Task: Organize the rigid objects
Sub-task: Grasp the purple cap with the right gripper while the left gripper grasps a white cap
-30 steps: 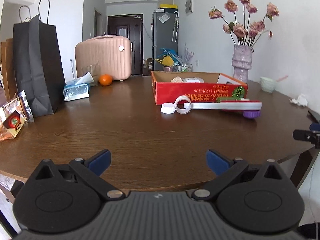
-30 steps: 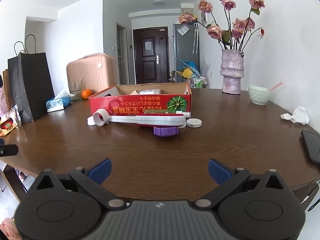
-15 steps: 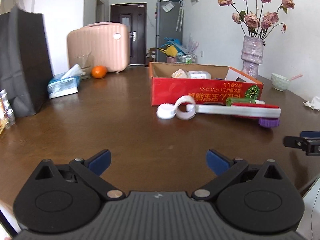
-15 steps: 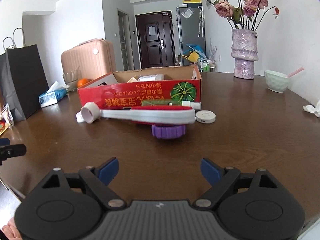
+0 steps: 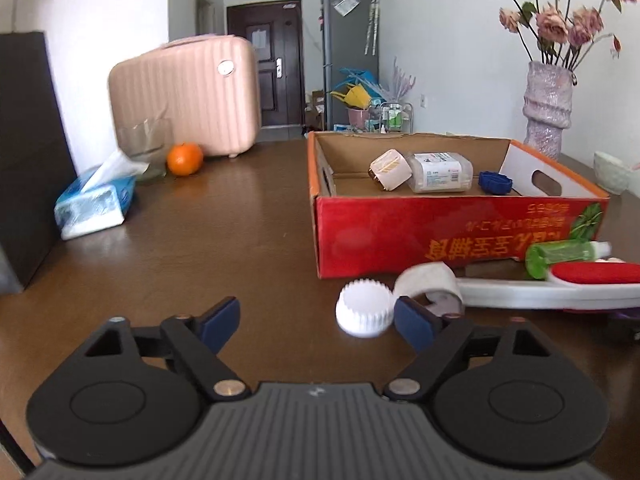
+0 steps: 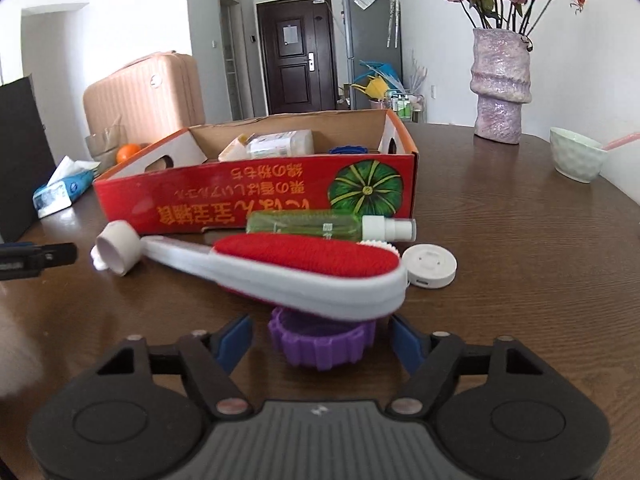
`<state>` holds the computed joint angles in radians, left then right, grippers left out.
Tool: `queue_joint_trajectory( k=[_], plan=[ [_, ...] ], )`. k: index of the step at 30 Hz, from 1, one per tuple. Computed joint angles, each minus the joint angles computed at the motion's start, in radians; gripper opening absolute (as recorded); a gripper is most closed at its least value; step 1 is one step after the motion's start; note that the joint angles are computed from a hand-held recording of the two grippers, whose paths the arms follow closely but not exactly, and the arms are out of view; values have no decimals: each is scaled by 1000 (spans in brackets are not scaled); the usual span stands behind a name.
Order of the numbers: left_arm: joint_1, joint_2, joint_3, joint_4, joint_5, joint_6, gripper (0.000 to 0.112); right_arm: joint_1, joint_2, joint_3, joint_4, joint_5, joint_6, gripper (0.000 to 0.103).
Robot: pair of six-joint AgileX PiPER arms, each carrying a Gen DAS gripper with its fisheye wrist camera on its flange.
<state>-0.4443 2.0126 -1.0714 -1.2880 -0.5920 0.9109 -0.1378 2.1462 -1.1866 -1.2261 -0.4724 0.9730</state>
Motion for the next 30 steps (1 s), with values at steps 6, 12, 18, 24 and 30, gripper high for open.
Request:
queue_joint_trajectory(
  k=[6,12,18,24,30],
  plan=[
    [48,62,-113,-108,110,127,76,-11,18,-15,13,-24,-18,58],
    [66,95,-167,-134,186,201,49,-22,23,-17,5,-49,-3,53],
    [35,50,-86,-95,141,113,5,-25,4,16,25,-55,-41,52],
    [-41,-58,101,-5,75,-54,5,-85,-75,182,71,-126,-169,52],
    [-55,-76,111,-17,50,-9,46,-171,-142,323,0,-239,-203,52]
  ],
)
